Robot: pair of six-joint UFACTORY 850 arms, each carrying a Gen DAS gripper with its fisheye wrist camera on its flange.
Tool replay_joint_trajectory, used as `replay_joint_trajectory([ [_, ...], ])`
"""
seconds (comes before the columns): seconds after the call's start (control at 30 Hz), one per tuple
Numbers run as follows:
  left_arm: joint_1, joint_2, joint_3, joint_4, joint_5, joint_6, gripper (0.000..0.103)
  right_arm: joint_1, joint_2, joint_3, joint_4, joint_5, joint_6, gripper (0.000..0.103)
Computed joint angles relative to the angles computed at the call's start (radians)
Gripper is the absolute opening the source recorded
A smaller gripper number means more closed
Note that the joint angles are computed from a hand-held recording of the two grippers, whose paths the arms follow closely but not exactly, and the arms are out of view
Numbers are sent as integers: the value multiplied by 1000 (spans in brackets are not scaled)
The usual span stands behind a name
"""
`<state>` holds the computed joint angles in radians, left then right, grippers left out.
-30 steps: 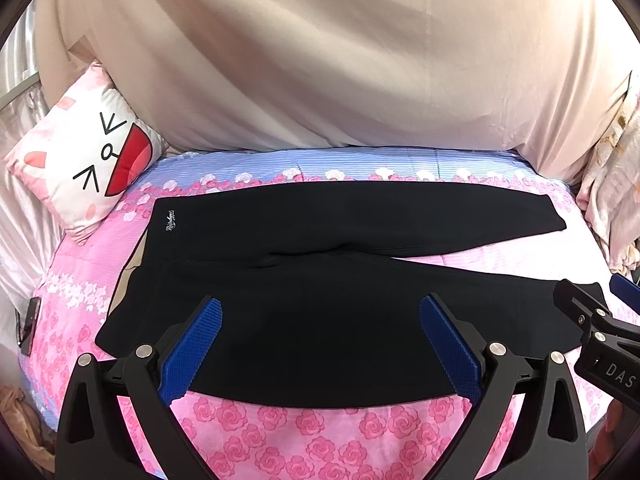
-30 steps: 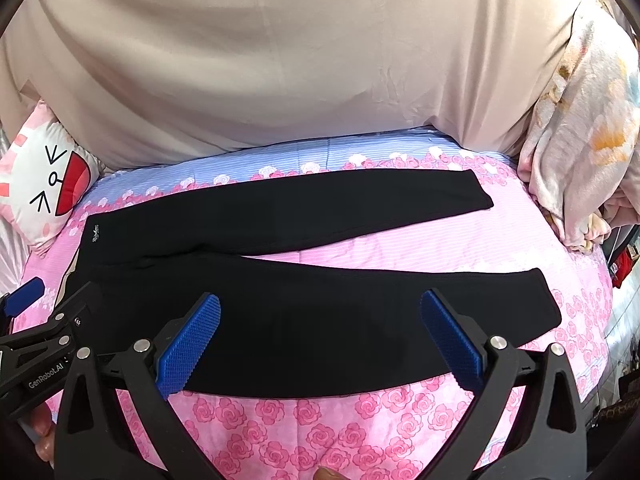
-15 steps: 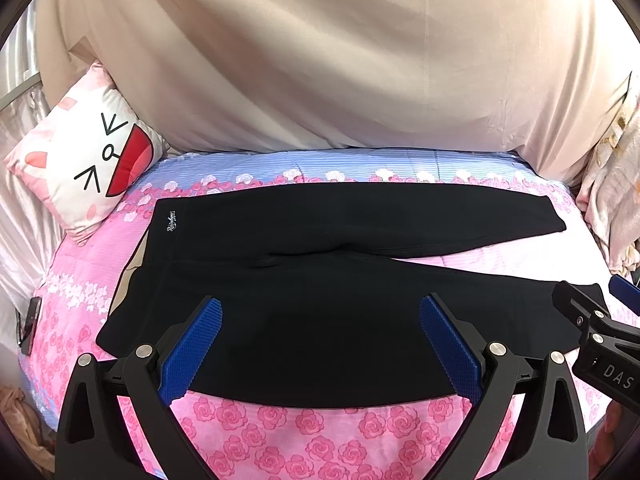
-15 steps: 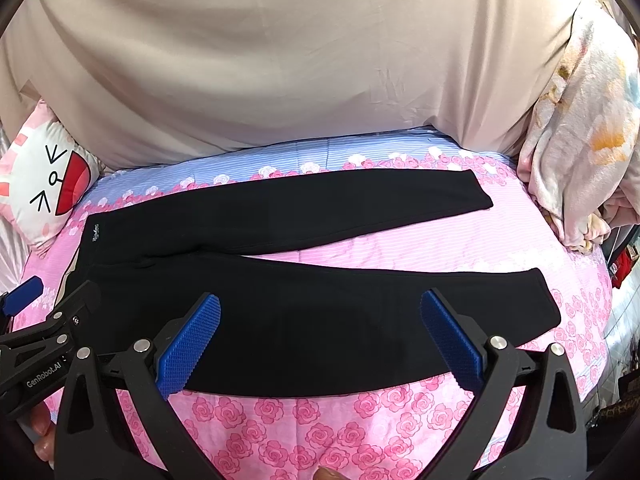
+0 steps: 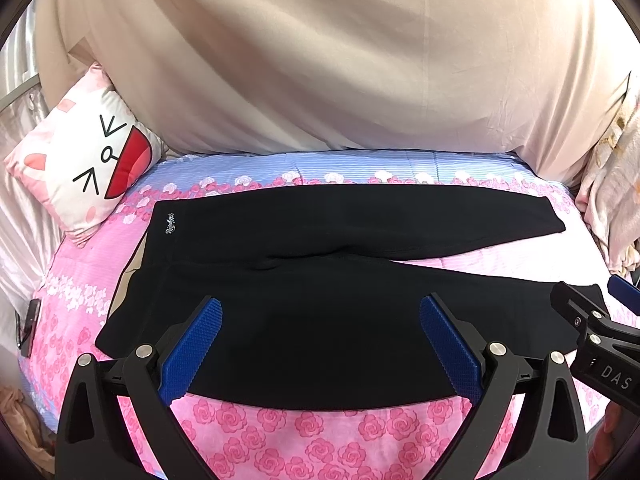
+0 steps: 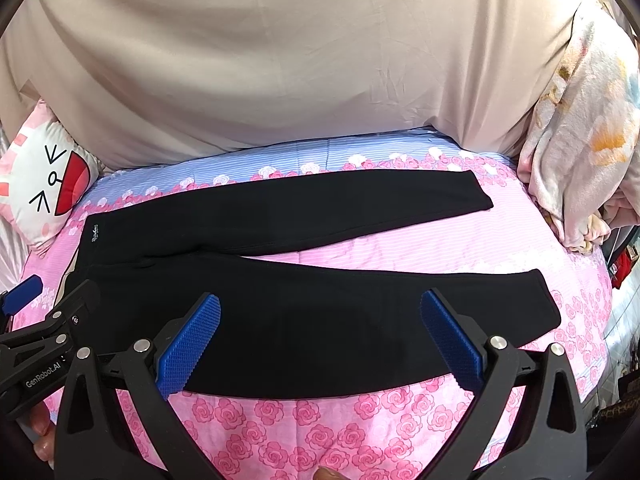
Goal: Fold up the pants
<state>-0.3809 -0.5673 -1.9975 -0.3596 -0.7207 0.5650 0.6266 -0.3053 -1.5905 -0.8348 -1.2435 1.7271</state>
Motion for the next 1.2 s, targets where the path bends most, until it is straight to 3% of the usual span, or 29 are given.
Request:
replay_joint_trajectory([
  [1.2, 3, -40, -61, 4, -34, -8, 98, -18, -12, -5, 20, 18, -17, 98],
])
